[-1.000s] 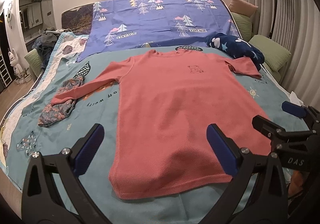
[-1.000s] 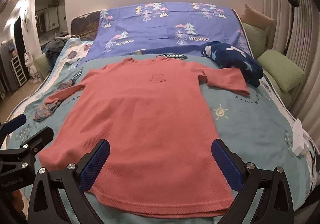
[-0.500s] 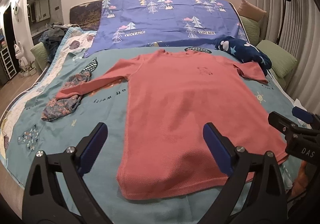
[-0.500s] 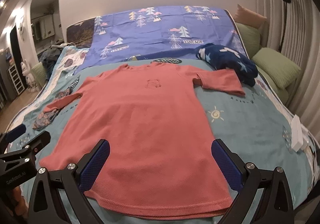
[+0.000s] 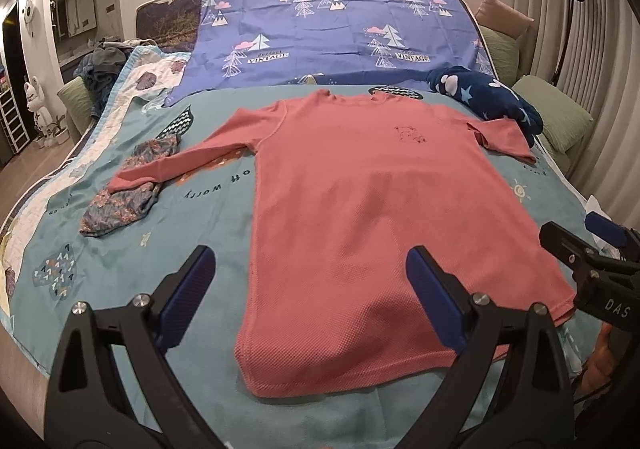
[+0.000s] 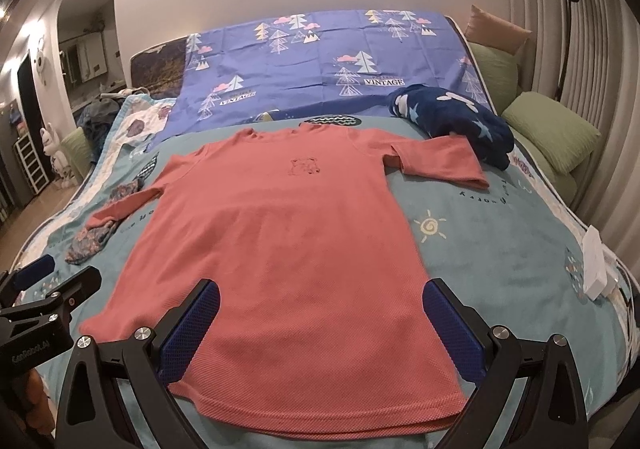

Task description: Fold small clothes

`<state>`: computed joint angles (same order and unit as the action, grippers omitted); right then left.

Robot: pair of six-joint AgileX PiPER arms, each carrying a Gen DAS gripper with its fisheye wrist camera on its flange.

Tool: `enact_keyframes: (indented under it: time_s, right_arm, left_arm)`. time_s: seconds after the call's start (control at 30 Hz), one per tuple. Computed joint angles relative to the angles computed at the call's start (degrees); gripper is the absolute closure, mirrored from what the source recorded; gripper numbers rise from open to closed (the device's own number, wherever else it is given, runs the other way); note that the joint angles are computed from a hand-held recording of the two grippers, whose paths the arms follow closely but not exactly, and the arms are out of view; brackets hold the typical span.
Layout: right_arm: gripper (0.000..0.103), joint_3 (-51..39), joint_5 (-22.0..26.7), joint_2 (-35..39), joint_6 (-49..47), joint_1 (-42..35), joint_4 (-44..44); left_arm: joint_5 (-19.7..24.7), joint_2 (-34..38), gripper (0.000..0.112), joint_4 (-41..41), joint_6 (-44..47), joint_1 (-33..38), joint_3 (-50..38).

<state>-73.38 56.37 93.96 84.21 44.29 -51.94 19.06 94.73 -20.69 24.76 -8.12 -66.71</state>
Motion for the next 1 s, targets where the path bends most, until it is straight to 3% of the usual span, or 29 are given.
enact_keyframes:
  time_s: [0.83,1.0]
  right_arm:
    - [0.0,-1.87,1.05,1.13,-0.85,0.28,-0.4]
    - [0.0,-2.17,0.94,1.34,-1.16,0.26,-0.39]
  left_arm:
    - [1.61,0.96,0.024,-5.67,6.28,1.04,-0.46]
    - [3.33,1.55,0.031,-8.16,8.73,1.9,-1.11]
